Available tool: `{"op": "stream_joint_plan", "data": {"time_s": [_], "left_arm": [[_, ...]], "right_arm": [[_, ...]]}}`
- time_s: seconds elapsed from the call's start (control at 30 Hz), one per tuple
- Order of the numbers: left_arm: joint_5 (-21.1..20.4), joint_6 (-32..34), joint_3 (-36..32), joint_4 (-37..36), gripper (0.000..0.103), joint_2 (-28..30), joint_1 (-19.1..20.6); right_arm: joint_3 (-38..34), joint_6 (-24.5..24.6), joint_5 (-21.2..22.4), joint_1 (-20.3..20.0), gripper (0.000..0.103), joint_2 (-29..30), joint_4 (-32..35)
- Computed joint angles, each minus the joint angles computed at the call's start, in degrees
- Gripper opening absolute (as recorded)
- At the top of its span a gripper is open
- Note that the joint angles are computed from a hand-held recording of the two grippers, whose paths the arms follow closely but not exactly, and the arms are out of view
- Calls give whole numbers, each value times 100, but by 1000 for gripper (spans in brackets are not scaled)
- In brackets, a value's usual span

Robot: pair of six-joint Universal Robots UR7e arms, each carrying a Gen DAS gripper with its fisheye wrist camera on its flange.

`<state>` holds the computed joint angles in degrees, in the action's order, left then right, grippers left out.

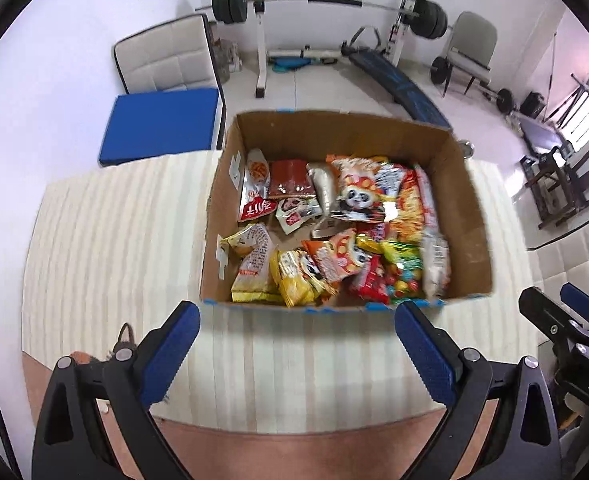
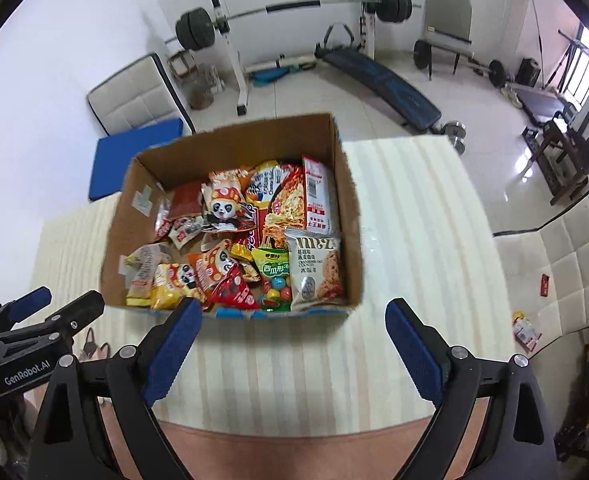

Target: Organize snacks

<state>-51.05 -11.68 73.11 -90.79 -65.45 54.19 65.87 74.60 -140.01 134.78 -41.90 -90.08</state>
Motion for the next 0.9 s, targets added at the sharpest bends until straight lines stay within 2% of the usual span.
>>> {"op": "stream_joint_plan", "data": {"time_s": [0.33, 0.53, 0.77, 0.9], "left_arm": [[154, -227, 512, 280, 100, -1008, -796], [157, -490, 434, 570, 100, -1258, -1057], [229, -779, 385, 848, 100, -1506, -1288], [189, -875, 409, 887, 100, -1637, -1402]], "right_arm": [[-910, 613, -218, 881, 96, 176, 1389], [-1673, 1139, -370, 1325, 96, 430, 2298], [-2583, 1474, -516, 1667, 96, 758, 3108], [-3033, 1498, -548, 1787, 97, 960, 3435]]}}
